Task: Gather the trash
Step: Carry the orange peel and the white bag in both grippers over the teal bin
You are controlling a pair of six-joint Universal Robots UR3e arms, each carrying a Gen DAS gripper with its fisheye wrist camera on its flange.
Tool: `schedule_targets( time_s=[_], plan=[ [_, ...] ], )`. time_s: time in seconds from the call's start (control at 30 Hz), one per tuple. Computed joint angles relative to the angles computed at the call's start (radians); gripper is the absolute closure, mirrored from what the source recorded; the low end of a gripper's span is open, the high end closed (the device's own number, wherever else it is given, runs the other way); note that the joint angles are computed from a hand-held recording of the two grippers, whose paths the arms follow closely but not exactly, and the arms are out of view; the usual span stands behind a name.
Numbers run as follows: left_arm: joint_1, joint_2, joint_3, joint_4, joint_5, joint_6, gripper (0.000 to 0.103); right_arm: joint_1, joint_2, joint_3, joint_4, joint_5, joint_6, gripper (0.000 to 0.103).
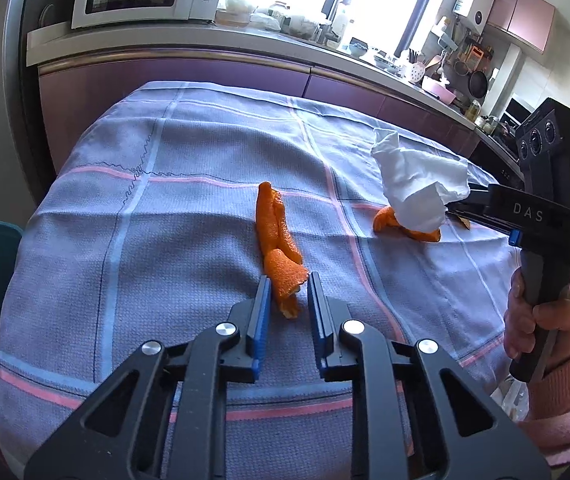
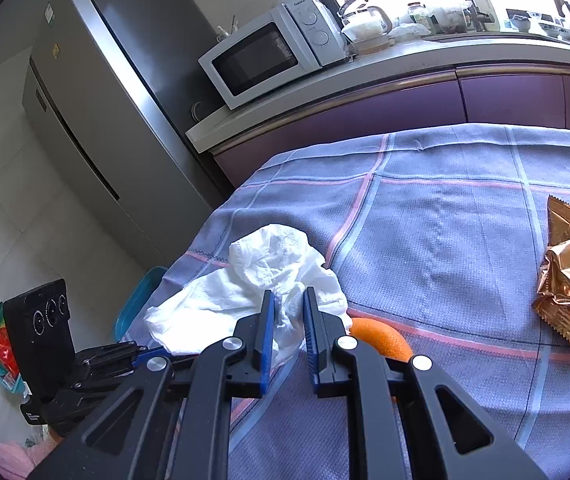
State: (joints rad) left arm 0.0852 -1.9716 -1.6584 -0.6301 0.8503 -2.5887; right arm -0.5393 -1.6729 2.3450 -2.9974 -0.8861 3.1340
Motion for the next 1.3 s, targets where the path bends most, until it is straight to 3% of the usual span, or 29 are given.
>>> schedule_targets(
  time_s=[0.43, 0.47, 0.8, 0.97, 1.3],
  plan=[
    [0.046, 0.084, -0.086, 0.058, -0.016, 0.013, 0.089, 0.049, 0.026, -0.017, -0.032, 0.003, 0.015, 0.090],
    [0.050, 0.088, -0.091, 0.061, -0.013, 0.012, 0.093, 0.054, 0.031, -0.022, -0.034, 0.001, 0.016, 0.090],
    [0.060, 0.030, -0.066, 0.030, 0.006, 0.046, 0.089, 0.097, 0.076, -0.055, -0.033, -0.026, 0.026, 0.090],
    [0.062, 0.023, -0.078, 0.063, 0.003, 0.032, 0.094, 0.114, 0.080, -0.063, -0.028, -0.038, 0.030, 0.090],
    [0.107, 0.092, -0.138, 0.098, -0.027, 0.035, 0.096, 0.155, 0.104, -0.101, -0.029, -0.043, 0.033, 0.090]
  ],
)
